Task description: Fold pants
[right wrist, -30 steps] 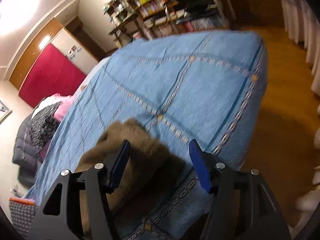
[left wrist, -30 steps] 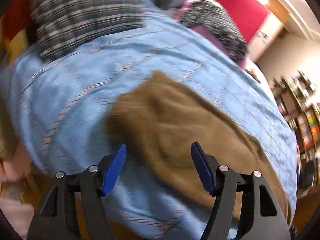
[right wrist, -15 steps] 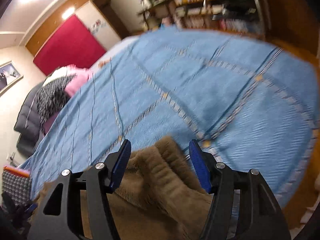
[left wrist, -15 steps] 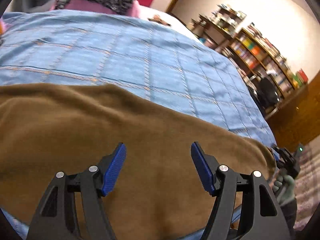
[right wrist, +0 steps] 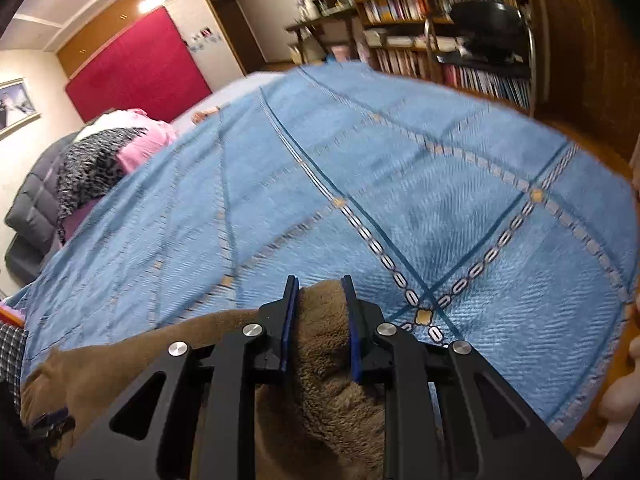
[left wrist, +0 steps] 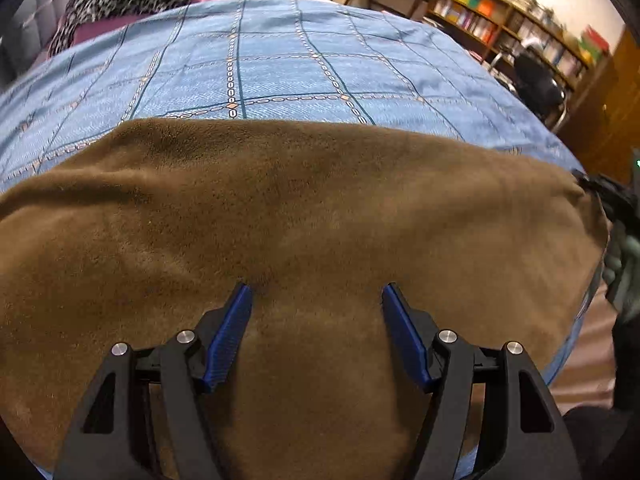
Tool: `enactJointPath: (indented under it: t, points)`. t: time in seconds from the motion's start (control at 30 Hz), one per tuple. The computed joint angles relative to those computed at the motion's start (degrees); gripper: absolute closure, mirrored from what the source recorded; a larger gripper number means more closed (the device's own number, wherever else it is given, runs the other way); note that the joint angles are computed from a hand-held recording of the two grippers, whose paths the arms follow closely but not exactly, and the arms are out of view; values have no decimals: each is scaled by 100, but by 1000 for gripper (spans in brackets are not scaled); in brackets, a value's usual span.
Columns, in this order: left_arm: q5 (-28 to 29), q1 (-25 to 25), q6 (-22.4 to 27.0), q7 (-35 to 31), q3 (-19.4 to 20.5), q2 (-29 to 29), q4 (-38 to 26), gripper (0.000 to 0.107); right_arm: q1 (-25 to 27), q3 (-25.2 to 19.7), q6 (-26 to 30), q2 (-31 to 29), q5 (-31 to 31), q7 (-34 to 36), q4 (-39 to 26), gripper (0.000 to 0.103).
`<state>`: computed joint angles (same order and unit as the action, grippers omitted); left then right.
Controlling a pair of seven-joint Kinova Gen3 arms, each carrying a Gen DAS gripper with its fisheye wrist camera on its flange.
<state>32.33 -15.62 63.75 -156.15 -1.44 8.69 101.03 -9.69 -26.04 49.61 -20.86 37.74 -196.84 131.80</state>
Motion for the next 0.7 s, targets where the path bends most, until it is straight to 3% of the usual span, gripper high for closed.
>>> enactJointPath:
  t: [0.17,0.27,0.33,0.43,0.57,0.7]
  points:
    - [50,-66,-25,-279,-27,-13,79,40,-44,-52,-65,186,312,-366,157,77]
    - [-13,3,-41,-82,-9,-4,32,39,-95,-134,6,-189,273,-641,290,53]
    - [-91,76,0,169,12,-15,-56,34,-24,-357,145,-581,163,-816,366,46]
    - [-23,131,221,317,63,-56,-178,33,247,-947,683,-1213,-271,-1025,351,42]
    - [274,301,546,-75,215,-194,-169,32,429,-1468,1127,-1697,-1044,-928,258,42]
    - [353,642,574,-282,334,-280,-13,32,674,-1823,994,-1868,-1592,-888,304,42]
